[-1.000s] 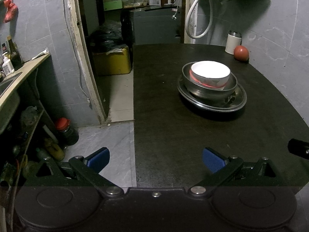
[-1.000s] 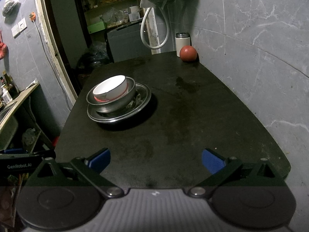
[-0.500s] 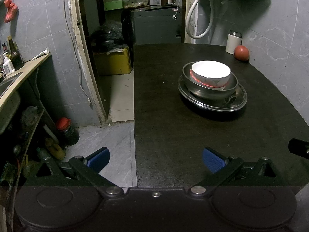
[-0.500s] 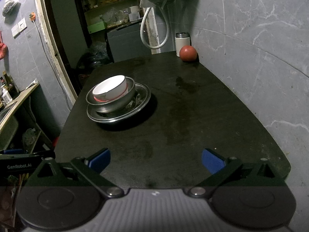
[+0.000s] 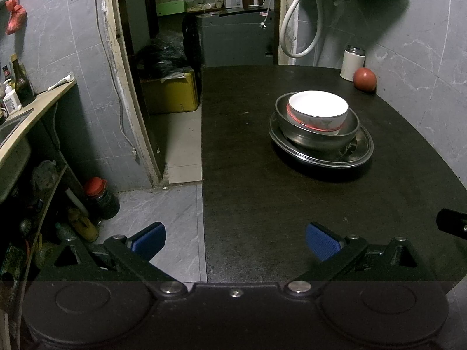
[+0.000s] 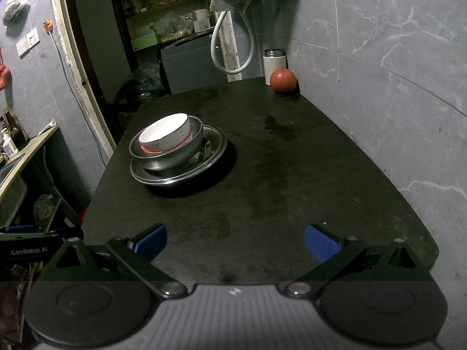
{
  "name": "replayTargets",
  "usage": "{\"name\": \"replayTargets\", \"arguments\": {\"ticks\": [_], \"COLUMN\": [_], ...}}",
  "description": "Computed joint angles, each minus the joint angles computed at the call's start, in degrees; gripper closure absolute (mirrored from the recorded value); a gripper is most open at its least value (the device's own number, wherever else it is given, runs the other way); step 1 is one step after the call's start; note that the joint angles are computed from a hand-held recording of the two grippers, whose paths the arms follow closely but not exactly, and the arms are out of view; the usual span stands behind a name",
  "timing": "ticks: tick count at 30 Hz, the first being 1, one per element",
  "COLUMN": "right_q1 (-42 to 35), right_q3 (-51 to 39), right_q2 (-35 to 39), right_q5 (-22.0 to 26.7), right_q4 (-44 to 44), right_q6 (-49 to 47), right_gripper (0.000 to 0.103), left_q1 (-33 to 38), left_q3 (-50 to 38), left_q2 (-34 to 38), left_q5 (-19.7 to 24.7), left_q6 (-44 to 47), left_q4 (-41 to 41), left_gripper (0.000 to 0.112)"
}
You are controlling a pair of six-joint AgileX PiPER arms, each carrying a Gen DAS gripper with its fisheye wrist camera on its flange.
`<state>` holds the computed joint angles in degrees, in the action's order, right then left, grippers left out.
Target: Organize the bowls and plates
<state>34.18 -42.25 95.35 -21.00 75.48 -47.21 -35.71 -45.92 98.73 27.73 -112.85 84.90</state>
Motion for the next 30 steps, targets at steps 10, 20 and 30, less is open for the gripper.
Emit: {"name": "replayTargets", "arguments": {"ticks": [10, 20, 30], "right_q1": [-0.3, -0.6, -1.5], "right_q3": [0.0, 0.1, 0.3], "right_q2": [-0.1, -0.2, -0.6], "right_q5": [0.4, 0.6, 2.1], "right_q4": [-0.2, 0.1, -0.8], "right_q6": [0.0, -0.3, -0.1], "right_gripper": [0.0, 0.0, 0.0], "left_q1": [0.1, 0.5, 0.8], "left_q3": [0.2, -1.6, -3.0], "left_q2": [-0.2, 0.5, 1.0], "left_q5": [-0.2, -1.1, -1.3], "left_q6": [0.1, 4.9, 11.8], "left_q4": [0.1, -4.1, -10.1], "left_gripper": [0.01, 0.01, 0.01]}}
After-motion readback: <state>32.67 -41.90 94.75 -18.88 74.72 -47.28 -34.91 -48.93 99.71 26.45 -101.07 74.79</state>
